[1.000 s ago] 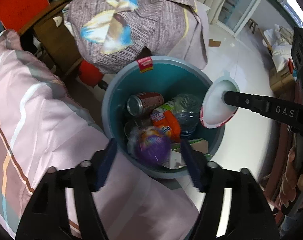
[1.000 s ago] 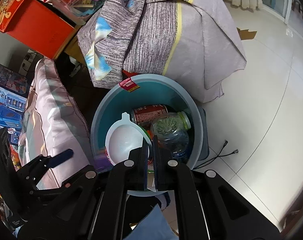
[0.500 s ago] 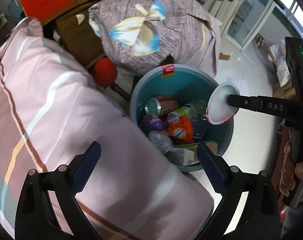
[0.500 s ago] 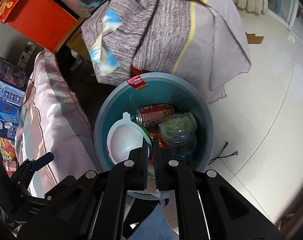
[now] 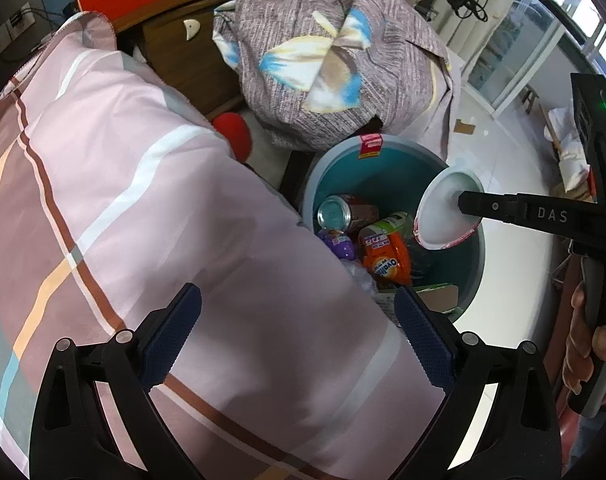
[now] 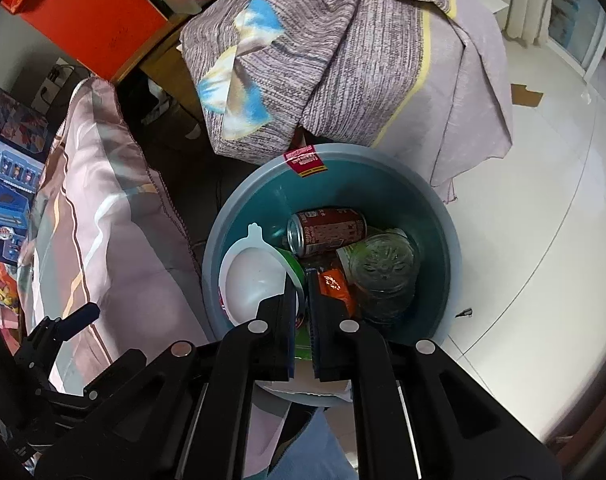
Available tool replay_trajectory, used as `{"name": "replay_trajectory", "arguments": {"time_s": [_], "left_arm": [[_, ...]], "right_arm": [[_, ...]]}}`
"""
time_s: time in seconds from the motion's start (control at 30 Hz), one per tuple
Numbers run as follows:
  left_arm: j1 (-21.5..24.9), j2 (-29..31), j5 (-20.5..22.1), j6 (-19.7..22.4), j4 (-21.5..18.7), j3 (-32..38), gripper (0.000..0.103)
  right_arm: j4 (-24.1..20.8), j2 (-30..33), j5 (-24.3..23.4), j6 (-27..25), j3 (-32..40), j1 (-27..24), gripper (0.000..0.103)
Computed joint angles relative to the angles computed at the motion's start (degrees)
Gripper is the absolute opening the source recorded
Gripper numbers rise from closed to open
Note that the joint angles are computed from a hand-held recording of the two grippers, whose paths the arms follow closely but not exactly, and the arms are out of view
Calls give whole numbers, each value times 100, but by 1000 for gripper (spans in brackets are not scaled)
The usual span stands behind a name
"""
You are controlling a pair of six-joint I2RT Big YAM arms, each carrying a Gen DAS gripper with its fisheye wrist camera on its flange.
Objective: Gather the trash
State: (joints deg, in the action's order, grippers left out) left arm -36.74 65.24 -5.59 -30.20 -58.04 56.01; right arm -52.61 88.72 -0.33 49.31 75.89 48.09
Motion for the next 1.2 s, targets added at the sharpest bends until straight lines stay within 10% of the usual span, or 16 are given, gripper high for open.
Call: {"name": "replay_trajectory", "arguments": {"time_s": [0.4, 0.53, 1.2], "left_arm": [[144, -189, 149, 43, 124, -171, 97], [177, -268, 178, 10, 133, -236, 97], [-140, -566, -33, -397, -221, -149, 98]], "right_arm": [[-396, 176, 197, 16, 301, 94, 9], [-444, 169, 329, 59, 342, 134, 59], [-813, -316, 677, 79, 142, 533, 94]]}}
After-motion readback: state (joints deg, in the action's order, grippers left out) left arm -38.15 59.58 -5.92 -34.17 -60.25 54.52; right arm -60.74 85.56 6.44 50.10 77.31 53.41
